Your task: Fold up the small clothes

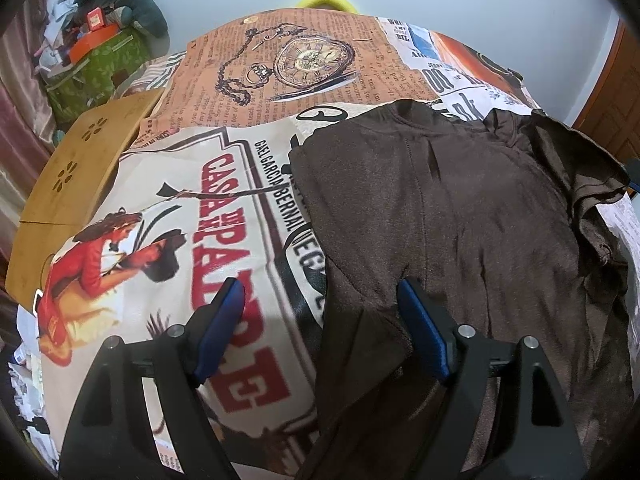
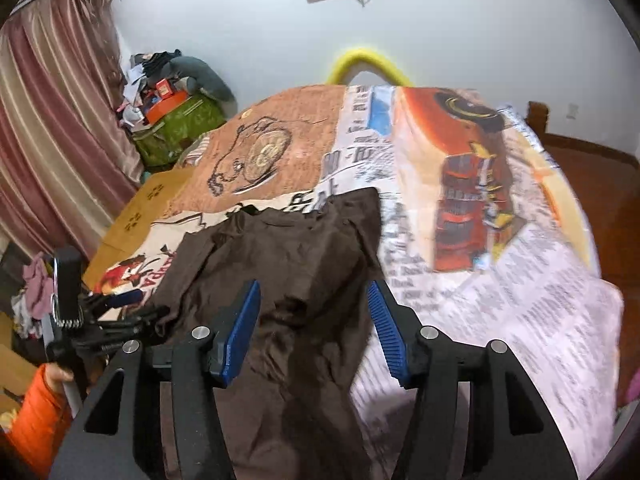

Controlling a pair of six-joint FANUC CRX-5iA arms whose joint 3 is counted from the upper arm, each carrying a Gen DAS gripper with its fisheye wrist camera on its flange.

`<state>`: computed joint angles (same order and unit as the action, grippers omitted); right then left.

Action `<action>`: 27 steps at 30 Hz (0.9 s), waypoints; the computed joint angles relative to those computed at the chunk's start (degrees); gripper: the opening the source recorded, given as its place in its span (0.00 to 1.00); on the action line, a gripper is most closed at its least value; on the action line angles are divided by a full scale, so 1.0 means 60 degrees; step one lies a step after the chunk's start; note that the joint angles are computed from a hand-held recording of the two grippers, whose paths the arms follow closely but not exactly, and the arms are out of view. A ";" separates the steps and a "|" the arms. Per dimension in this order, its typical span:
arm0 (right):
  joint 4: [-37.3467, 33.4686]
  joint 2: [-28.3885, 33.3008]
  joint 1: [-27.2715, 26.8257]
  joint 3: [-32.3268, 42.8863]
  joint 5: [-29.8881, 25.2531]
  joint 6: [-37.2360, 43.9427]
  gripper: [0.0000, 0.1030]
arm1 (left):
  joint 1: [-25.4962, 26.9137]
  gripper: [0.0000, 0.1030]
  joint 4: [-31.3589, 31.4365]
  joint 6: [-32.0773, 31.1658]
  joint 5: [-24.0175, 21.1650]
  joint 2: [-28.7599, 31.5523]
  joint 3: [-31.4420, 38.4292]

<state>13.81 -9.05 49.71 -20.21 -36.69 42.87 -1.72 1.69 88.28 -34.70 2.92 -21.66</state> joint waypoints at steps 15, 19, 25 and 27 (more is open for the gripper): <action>-0.1062 0.0873 0.0013 0.0819 0.0680 0.1617 0.49 | 0.0092 0.77 0.0710 -0.0803 0.0113 -0.0477 -0.0223; 0.0666 0.0624 0.0075 0.0167 0.0415 0.0491 0.49 | -0.0063 0.77 -0.0167 -0.0283 0.0296 -0.0755 0.0079; 0.2042 0.0650 0.0240 -0.0470 -0.0826 -0.0187 0.49 | -0.0082 0.77 -0.1206 0.0633 -0.0325 -0.0062 0.0902; 0.2372 0.0632 0.0377 -0.0696 -0.1058 -0.0151 0.49 | 0.0107 0.77 -0.0809 0.0444 -0.0454 0.0197 0.0864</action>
